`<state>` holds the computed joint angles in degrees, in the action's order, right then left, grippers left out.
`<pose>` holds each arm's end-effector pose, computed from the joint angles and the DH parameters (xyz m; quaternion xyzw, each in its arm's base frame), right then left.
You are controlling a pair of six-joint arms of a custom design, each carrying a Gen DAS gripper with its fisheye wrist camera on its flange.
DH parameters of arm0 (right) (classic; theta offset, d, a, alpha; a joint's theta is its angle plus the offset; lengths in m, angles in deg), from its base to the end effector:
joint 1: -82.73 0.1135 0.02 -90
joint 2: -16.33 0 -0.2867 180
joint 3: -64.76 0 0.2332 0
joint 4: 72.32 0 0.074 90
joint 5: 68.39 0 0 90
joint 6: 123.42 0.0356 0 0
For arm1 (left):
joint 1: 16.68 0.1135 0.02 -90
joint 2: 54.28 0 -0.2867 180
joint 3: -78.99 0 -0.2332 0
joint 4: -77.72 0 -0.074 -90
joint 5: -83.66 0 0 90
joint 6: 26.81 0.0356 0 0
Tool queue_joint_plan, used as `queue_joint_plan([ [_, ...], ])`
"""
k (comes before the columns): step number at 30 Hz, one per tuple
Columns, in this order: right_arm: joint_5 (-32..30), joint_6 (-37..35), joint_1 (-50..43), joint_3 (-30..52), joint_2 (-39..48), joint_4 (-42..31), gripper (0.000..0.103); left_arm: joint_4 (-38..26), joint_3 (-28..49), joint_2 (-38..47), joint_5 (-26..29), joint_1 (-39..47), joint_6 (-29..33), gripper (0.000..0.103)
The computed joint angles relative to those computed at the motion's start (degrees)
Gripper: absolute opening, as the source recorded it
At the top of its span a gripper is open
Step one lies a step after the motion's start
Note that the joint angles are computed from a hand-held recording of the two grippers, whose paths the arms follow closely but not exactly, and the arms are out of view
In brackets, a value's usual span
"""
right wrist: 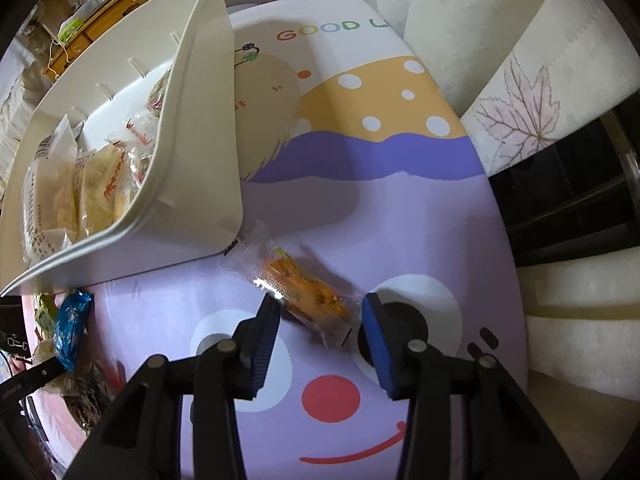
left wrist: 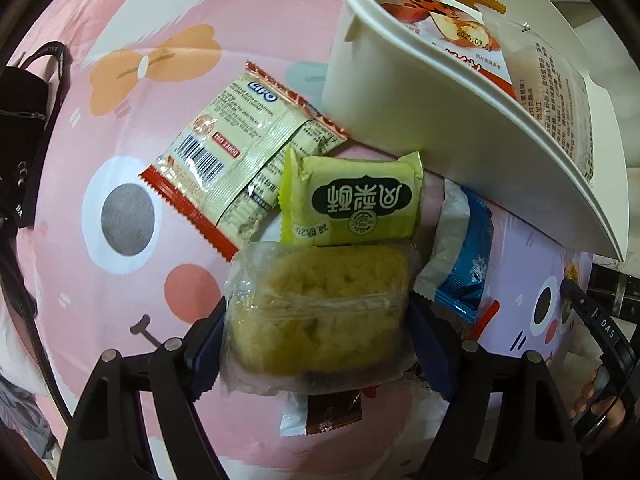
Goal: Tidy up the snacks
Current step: 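Grasp the clear puffed rice-cake bag with left tool while right tool grasps the small orange-filled pack, then carry both packs over the white box and open both tools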
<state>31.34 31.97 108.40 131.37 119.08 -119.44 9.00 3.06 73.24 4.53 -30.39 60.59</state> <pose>0.2589 0.1178 0.1473 0.3426 0.9338 -0.0175 0.1014 0.3913 -0.1024 0.1392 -0.0946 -0.9908 0.0911 0.0321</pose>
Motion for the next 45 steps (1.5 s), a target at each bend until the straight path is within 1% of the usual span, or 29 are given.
queue_joint_plan([
  [5,-0.5,0.5,1.9,-1.4,-1.5,0.5,0.037,0.8,-2.9,-2.8,-1.3,-0.4,-1.0,0.079],
  [6,-0.4,0.3,2.3,-1.5,-1.9,0.4,0.028,1.2,-3.6,-3.4,-1.4,-0.7,-1.4,0.079],
  [7,-0.4,0.5,3.0,-2.0,-2.3,0.6,0.024,1.6,-4.5,-4.2,-1.6,-0.8,-1.8,0.079],
  [11,-0.2,-1.2,4.5,-2.0,-3.8,-0.3,0.020,2.5,-6.9,-6.9,-1.9,-1.7,-3.6,0.079],
  [13,-0.2,-1.7,5.6,-1.9,-4.6,-0.5,0.017,3.6,-8.9,-8.6,-1.9,-1.7,-3.8,0.079],
  [18,-0.4,-2.6,7.3,-3.9,-8.2,-0.2,0.015,5.2,-13.2,-13.8,-2.5,-2.7,-5.9,0.079],
  [20,-0.5,-4.0,7.0,-4.5,-9.3,-0.2,0.015,5.5,-14.7,-16.0,-2.6,-3.0,-6.9,0.079],
  [23,-0.8,-5.5,7.0,-7.2,-12.7,0.6,0.015,5.8,-17.0,-19.6,-3.0,-3.3,-8.3,0.079],
  [24,-0.6,-5.3,7.6,-8.1,-14.8,-0.2,0.015,6.0,-16.7,-19.7,-3.3,-4.2,-9.4,0.079],
  [27,-0.3,-6.5,8.5,-8.9,-18.0,-1.2,0.015,6.2,-18.2,-22.7,-3.6,-4.0,-10.1,0.079],
  [32,0.0,-8.2,10.4,-8.1,-20.4,-2.6,0.015,3.5,-17.5,-26.5,-3.8,-3.7,-11.1,0.079],
  [36,-0.5,-9.5,11.5,-6.9,-22.3,-3.2,0.015,0.9,-15.1,-27.9,-4.3,-3.4,-11.0,0.079],
  [41,-0.2,-10.6,13.0,-3.4,-23.6,-5.1,0.015,-2.2,-10.7,-28.5,-5.0,-4.1,-11.1,0.079],
  [45,0.6,-12.0,12.9,-1.0,-24.3,-5.7,0.015,-4.7,-5.4,-27.3,-5.5,-4.9,-10.6,0.079],
])
